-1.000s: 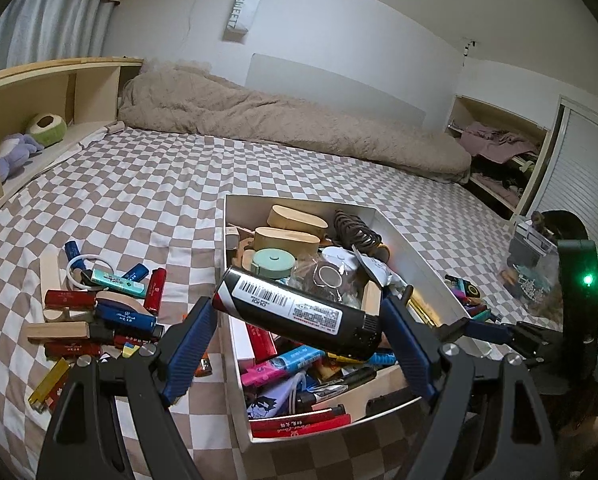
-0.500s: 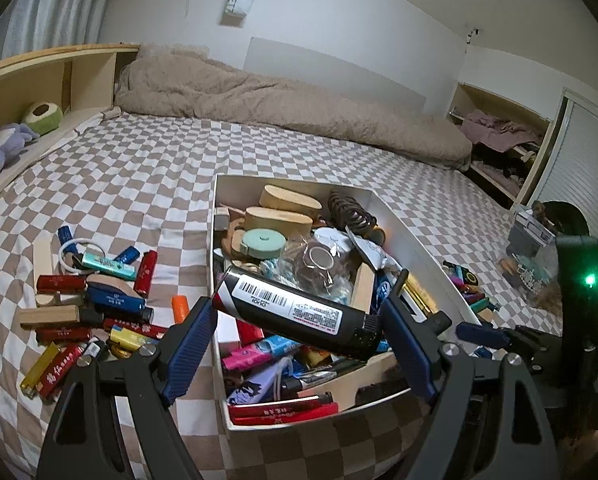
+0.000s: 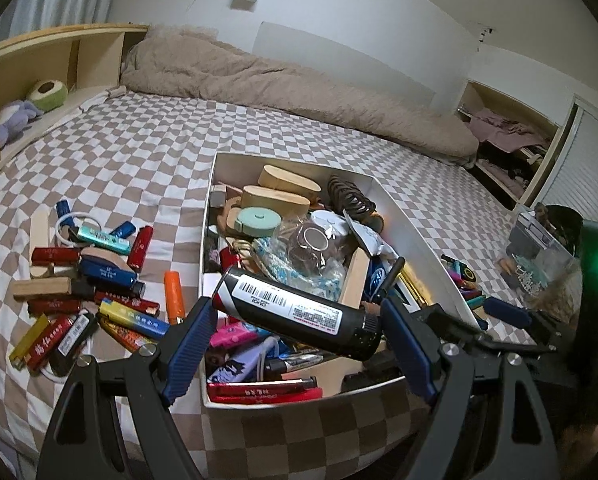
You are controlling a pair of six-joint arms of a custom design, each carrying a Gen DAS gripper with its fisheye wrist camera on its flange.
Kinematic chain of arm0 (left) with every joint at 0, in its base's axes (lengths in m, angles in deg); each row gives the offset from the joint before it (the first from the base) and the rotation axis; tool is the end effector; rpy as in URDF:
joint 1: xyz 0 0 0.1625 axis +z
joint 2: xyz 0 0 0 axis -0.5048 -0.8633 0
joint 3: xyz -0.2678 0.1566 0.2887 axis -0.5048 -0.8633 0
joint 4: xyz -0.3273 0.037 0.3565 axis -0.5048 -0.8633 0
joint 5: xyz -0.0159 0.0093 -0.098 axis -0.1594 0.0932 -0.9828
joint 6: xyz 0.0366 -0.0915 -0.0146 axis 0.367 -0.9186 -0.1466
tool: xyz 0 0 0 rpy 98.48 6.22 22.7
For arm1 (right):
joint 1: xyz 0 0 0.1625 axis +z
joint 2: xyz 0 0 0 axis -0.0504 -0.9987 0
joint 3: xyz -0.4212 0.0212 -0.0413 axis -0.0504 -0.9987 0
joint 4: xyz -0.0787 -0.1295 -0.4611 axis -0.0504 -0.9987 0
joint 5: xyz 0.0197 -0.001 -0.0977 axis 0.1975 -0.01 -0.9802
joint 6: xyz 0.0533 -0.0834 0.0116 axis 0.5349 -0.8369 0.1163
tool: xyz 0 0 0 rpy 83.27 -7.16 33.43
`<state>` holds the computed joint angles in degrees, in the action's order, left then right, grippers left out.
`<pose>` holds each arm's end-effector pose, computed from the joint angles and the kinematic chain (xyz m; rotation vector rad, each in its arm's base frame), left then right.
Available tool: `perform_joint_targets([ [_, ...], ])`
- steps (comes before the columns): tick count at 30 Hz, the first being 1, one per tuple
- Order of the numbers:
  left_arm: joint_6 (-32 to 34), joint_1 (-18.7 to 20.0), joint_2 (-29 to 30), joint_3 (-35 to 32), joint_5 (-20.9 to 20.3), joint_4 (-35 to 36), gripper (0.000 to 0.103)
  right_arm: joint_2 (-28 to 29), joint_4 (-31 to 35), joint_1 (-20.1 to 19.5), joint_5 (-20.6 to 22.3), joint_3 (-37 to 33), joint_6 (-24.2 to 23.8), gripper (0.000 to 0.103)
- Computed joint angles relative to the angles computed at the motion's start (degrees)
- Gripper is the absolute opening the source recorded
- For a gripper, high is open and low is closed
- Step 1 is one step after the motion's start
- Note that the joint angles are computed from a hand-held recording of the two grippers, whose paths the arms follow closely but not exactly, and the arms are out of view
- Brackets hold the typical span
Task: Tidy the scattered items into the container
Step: 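Lower the black lighter into the box and open the right tool, then lower the barcode lighter into the box and open the left tool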
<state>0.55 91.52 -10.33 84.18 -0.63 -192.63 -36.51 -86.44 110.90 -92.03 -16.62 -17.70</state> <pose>-0.2198 -0.8004 0.3137 0.3475 2.4759 -1.0628 0.3475 -0.8361 0.1611 0.4968 -2.3208 0.8028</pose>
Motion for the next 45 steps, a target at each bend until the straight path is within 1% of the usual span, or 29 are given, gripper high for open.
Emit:
perform_joint_targets([
  [10,-4.96,-0.32,0.68,-0.11,0.21,3.70,0.084,-2.17,-3.08,-0.78,1.47,2.22,0.90,0.096],
  [22,-9.83,-1.52,1.56,0.50,5.13,5.94,0.084,-3.54,-4.23,-0.99,2.90,4.29,0.81,0.096],
  [28,-10.38,-1.71,1.66,0.82,6.71,5.05,0.084,-4.25,-4.97,-1.06,3.43,5.19,0.69,0.096],
  [32,-10.23,-1.82,1.51,0.97,6.21,5.24,0.084,-4.68,-5.55,-1.10,3.60,5.75,0.59,0.096],
  [33,-10.10,-1.87,1.47,1.03,6.17,5.30,0.085,-4.78,-5.63,-1.11,3.65,5.88,0.63,0.096],
  [34,-9.85,-1.93,1.39,1.14,6.01,5.24,0.090,-4.86,-5.72,-1.11,3.73,6.00,0.65,0.096],
  [36,-9.46,-2.05,1.21,1.41,5.68,4.90,0.093,-5.08,-5.92,-1.12,4.01,6.30,0.68,0.096],
  [45,-8.47,-2.51,0.86,2.03,6.43,3.75,0.093,-5.69,-6.73,-1.08,4.26,7.13,0.76,0.096],
])
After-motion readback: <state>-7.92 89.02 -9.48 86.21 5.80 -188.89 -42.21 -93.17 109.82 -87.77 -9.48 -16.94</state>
